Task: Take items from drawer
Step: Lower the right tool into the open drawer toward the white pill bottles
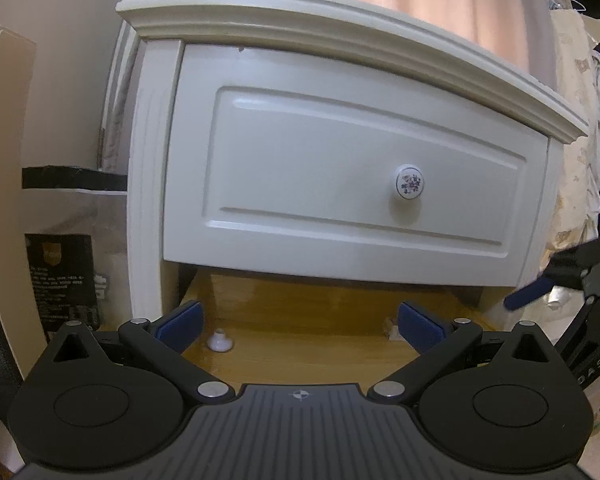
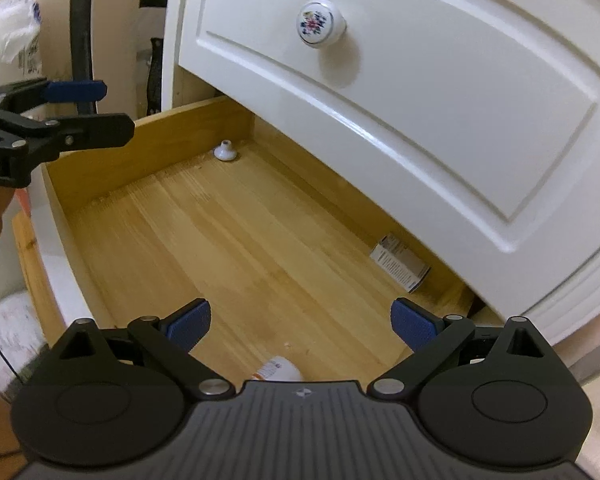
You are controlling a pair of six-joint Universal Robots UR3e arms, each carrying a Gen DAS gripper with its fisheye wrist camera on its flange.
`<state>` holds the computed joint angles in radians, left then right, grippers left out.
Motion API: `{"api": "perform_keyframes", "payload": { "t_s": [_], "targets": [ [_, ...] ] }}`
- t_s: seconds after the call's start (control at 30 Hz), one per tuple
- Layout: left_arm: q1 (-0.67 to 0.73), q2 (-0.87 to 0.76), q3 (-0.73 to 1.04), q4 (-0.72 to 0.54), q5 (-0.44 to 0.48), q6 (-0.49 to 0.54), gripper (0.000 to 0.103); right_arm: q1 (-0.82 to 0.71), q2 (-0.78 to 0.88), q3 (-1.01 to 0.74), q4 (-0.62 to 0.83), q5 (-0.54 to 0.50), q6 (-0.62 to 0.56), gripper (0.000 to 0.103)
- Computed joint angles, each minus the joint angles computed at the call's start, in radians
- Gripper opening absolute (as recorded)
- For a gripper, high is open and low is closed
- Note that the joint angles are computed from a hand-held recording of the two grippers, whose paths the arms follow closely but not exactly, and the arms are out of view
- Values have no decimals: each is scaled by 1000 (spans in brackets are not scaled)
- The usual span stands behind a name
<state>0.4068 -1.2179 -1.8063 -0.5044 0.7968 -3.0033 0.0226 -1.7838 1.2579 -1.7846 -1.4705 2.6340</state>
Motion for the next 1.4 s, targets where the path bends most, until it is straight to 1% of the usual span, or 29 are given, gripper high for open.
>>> {"api": "perform_keyframes", "payload": {
  "t_s": [0.13,0.17,0.2,0.27,0.3,0.37,0.4,0.43,0.53,0.63,0.73,0.8,0.87,0.93,1.0,1.1,1.17,1.27,1.3,1.37,1.4],
  "targets": [
    [-1,0,-5,9,3,-16,103,38,14,-44,-32,-62,-72,103],
    [-2,0,-7,11,1,-17,103,41,14,-52,-46,-68,-100,103],
    [-5,-1,-11,16,2,-17,103,36,4,-43,-70,-58,-156,103],
    [-20,-6,-17,41,19,-13,103,0,-40,12,-137,5,-323,103],
    [-27,-9,-20,53,27,-11,103,-31,-70,54,-178,57,-444,103],
    [-34,-12,-24,68,37,-13,103,-134,-145,153,-233,214,-777,103],
    [-34,-11,-25,68,36,-11,103,-168,-157,165,-227,262,-910,102],
    [-32,-11,-26,69,34,-10,103,-178,-144,136,-186,277,-1001,102],
    [-26,-10,-31,76,28,-8,103,-126,-1,-109,45,205,-1025,102],
    [-22,-10,-36,85,25,-2,103,-108,56,-202,136,185,-1077,102],
    [-37,-33,-23,91,48,15,103,-112,84,-234,168,200,-1105,102],
    [-39,-39,-14,81,46,20,103,-127,97,-244,183,218,-1160,102],
    [-40,-38,-13,86,44,20,103,-114,130,-278,205,183,-1221,102],
    [-42,-36,-24,106,44,18,103,-98,156,-309,226,146,-1253,102],
    [-52,-35,-36,135,59,17,103,-87,189,-351,245,135,-1257,102],
    [-83,-51,-52,199,116,16,103,-68,204,-349,223,124,-1264,102],
    [-86,-54,-47,195,116,20,103,-70,184,-304,204,140,-1273,102],
    [-86,-56,-38,177,112,27,103,-61,188,-314,240,126,-1290,102],
    [-83,-54,-40,176,109,28,103,-52,201,-328,252,111,-1291,101],
    [-79,-50,-43,177,105,27,103,-36,226,-349,276,87,-1290,95],
    [-78,-48,-46,180,104,27,103,-33,234,-358,292,83,-1288,94]
  ]
}}
